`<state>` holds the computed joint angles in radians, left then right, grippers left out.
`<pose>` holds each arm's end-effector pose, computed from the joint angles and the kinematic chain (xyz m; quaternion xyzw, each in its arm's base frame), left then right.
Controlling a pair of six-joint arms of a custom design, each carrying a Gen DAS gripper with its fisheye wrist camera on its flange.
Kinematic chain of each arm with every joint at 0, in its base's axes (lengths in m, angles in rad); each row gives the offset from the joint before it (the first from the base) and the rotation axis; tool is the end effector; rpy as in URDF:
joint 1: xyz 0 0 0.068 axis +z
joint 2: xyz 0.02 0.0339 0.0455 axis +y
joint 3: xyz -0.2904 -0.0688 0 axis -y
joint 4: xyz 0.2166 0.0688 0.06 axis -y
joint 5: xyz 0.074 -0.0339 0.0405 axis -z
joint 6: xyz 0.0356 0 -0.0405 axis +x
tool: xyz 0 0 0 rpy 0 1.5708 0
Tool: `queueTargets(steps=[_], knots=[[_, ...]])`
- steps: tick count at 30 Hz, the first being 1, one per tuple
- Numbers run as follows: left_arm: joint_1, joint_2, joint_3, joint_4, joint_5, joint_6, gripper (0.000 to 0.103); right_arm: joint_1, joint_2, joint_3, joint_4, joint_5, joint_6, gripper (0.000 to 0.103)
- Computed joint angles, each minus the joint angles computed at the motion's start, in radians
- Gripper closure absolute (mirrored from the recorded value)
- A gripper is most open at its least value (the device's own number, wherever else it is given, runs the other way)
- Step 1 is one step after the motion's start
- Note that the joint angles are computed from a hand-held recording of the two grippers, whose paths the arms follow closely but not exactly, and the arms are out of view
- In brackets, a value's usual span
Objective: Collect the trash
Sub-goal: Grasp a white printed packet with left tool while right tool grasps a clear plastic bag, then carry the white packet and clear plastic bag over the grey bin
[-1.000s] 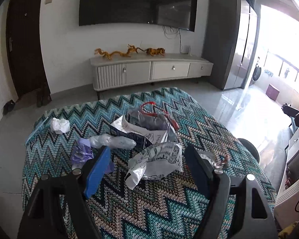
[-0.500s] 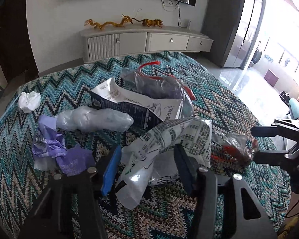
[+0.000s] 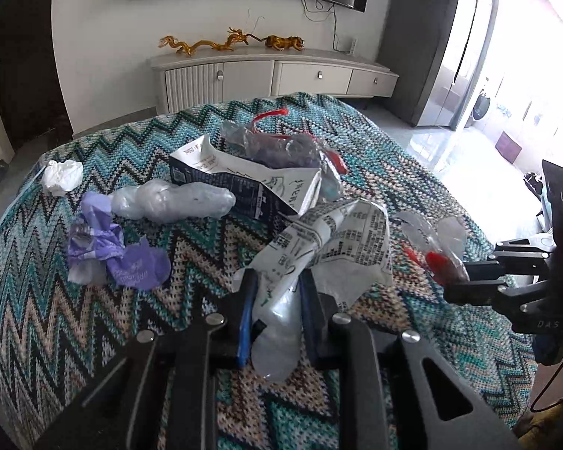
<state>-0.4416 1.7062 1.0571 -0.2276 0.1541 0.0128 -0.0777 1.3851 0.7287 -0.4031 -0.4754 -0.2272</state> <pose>0.3031 -0.1493 0.2342 0.2367 0.9076 -0.1429 0.3159 0.2269 -0.0013 0.2221 -0.1296 0.9332 0.1879 0.2775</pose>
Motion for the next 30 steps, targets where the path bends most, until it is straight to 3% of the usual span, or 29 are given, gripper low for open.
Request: queueTargets(steps=[6, 18, 26, 30], knots=[[-0.051, -0.171, -0.079, -0.021, -0.089, -0.049, 0.083, -0.036, -0.164, 0.004, -0.108, -0.037, -0.003, 0.084], [-0.335, -0.463, -0.081, -0.147, -0.445, -0.131, 0.083, -0.26, -0.441, 0.088, -0.4, -0.171, -0.094, 0.084], [-0.546, -0.526, -0.03, -0.241, -0.649, -0.193, 0.083, -0.578, -0.49, 0.179, -0.669, -0.359, -0.356, 0.084], [-0.62, -0.507, 0.01, -0.27, -0.709, -0.21, 0.083, -0.774, -0.429, 0.223, -0.815, -0.455, -0.568, 0.084]])
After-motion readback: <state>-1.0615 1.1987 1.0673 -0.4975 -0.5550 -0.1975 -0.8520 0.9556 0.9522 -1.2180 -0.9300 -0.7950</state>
